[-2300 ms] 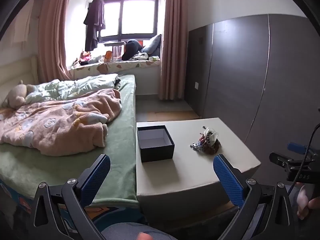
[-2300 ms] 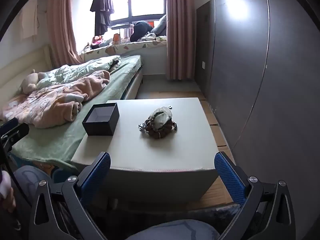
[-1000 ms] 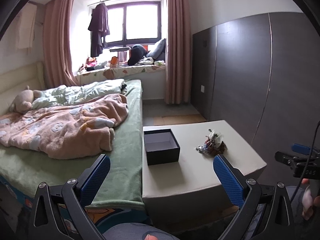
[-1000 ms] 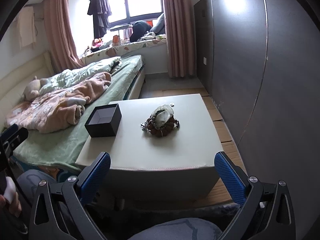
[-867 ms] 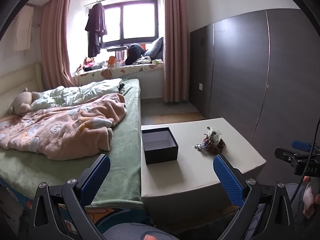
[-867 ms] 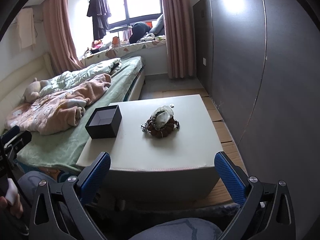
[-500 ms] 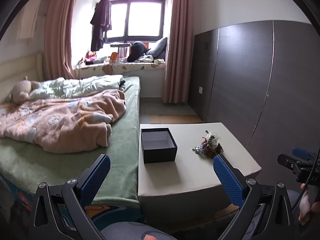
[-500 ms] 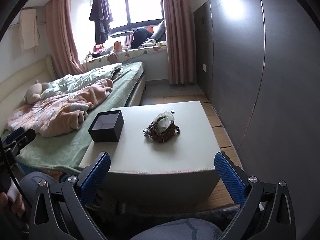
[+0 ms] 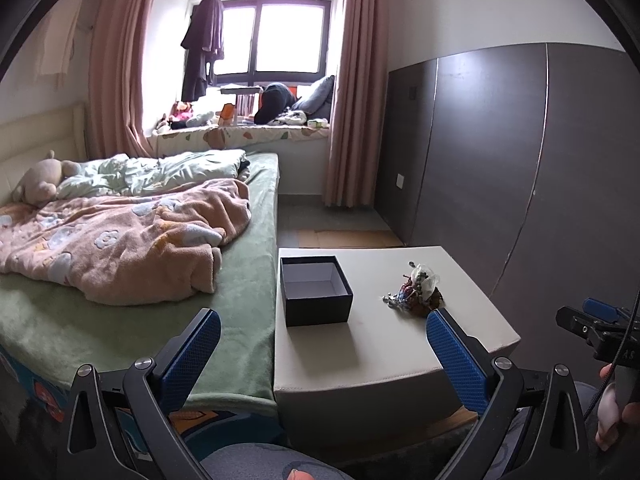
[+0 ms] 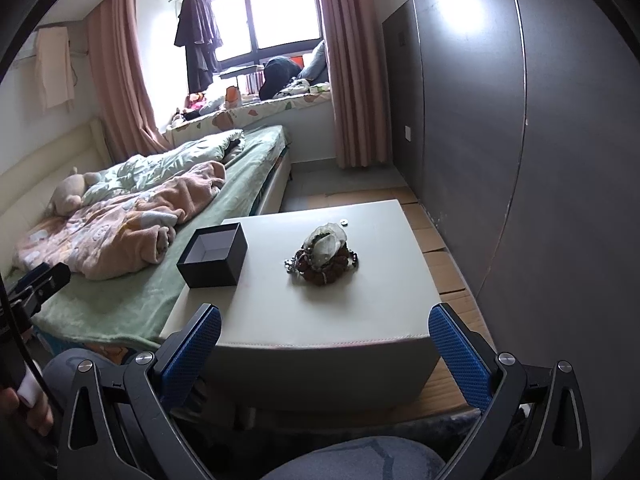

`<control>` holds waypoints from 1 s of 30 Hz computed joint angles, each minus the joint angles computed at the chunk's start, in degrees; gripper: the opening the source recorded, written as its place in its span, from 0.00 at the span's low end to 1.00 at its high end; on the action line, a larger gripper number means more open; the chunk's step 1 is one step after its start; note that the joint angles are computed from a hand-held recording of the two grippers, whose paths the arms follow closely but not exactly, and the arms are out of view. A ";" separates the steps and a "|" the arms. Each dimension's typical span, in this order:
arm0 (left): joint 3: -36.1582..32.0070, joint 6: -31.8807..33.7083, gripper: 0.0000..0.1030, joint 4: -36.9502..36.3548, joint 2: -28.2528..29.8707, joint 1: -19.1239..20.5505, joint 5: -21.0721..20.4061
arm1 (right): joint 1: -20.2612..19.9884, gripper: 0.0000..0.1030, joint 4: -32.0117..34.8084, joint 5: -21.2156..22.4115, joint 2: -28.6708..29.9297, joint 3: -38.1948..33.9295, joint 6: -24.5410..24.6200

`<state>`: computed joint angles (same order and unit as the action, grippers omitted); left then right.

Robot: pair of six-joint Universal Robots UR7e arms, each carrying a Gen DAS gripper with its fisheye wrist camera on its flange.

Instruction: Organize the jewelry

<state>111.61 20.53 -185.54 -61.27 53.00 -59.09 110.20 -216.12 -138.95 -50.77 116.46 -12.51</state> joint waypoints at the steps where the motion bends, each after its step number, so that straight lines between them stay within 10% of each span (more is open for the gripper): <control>1: 0.10 0.30 1.00 -0.32 -0.08 0.06 -0.12 | -0.12 1.00 0.22 0.22 -0.14 0.10 0.26; 20: -9.22 -4.34 1.00 11.58 2.58 2.58 -0.09 | -0.82 1.00 9.66 -0.91 -1.76 -2.72 5.60; 30: -17.09 -0.48 1.00 14.47 7.84 1.82 -2.57 | -5.14 1.00 17.91 8.60 -5.14 -7.18 10.06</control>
<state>94.52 20.05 -171.07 -53.43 54.83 -61.66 105.07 -198.21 -130.35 -55.91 109.28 -2.45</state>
